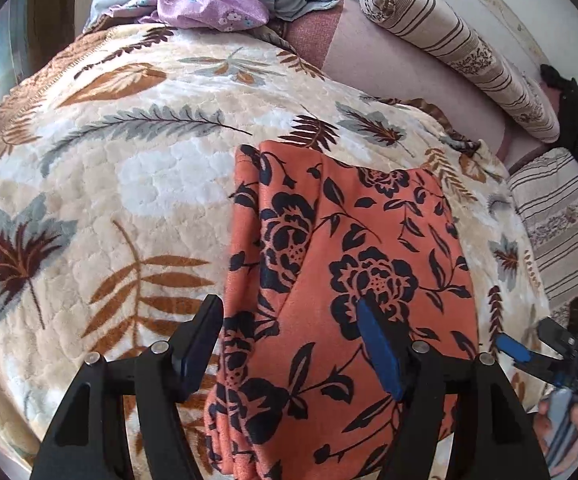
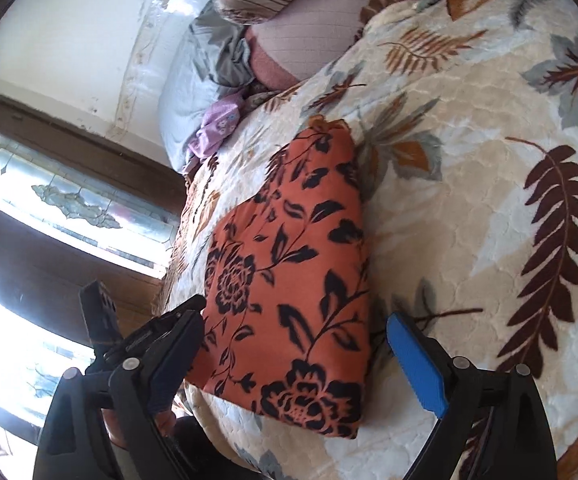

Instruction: Fold small clothes

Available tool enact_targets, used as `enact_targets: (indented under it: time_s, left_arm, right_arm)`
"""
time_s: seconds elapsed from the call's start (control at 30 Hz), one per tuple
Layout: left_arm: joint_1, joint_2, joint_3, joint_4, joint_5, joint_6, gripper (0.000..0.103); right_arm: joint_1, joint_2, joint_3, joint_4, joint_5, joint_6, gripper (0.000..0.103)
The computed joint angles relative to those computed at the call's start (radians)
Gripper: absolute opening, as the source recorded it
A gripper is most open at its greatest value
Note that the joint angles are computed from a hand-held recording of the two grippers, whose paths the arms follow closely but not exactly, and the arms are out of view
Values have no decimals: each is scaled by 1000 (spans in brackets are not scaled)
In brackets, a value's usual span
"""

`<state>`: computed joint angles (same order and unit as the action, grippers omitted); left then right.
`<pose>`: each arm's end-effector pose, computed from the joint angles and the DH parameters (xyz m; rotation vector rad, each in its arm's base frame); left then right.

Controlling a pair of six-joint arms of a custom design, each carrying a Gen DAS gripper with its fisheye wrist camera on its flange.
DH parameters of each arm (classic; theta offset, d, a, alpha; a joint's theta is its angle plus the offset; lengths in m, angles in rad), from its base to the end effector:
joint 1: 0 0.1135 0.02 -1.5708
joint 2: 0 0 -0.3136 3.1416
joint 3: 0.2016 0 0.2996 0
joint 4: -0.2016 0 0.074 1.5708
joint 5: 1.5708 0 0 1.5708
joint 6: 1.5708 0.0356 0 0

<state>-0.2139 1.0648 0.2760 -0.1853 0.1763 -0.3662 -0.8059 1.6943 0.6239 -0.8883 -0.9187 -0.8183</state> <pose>0.1733 -0.0440 0.1316 -0.1265 2.5815 -0.4460 0.1699 -0.1362 0.1074 0.2240 2.4642 1.1891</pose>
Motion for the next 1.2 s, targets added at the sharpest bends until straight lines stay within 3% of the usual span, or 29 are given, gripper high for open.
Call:
enact_targets:
  time_s: [0.17, 0.27, 0.37, 0.4, 0.47, 0.5, 0.53, 0.57, 0.63, 0.73, 0.87, 0.97, 1.1, 1.13, 1.2]
  left_arm:
    - [87, 221, 14, 153, 200, 28, 72]
    - [92, 251, 15, 191, 227, 34, 72]
    - [55, 257, 25, 178, 187, 65, 72]
    - [41, 264, 24, 187, 169, 77, 72]
    - [17, 282, 18, 217, 131, 84, 68]
    - [11, 288, 18, 228, 114, 82, 57]
    - [13, 294, 19, 234, 126, 81, 43]
    - [29, 307, 22, 243, 172, 80, 34]
    - [21, 297, 22, 247, 169, 60, 24]
    - [-28, 243, 27, 225, 123, 35, 17]
    - [-128, 142, 65, 197, 88, -19, 16]
    - [-250, 139, 132, 217, 16, -58, 16]
    - [-322, 341, 244, 302, 56, -129, 20]
    - [-334, 424, 283, 297, 75, -142, 24]
    - [-377, 599, 385, 211, 23, -170, 32]
  right_arm:
    - [171, 93, 40, 188, -12, 233, 94]
    - [302, 140, 36, 288, 15, 342, 94]
    - [407, 97, -10, 393, 43, 390, 94]
    - [440, 68, -31, 432, 75, 411, 90]
    - [476, 34, -55, 483, 128, 449, 72]
    - [473, 31, -56, 485, 131, 451, 65]
    - [468, 29, -53, 478, 137, 443, 57]
    - [463, 24, -49, 467, 144, 430, 53]
    - [460, -10, -54, 454, 158, 412, 43]
    - [469, -119, -71, 429, 177, 372, 38]
    - [418, -274, -53, 320, 178, 272, 35]
    - [275, -300, 20, 205, 135, 162, 35]
    - [83, -173, 140, 157, 127, 88, 35]
    - [59, -106, 171, 160, 155, 82, 35]
    - [31, 59, 241, 153, 250, 78, 41]
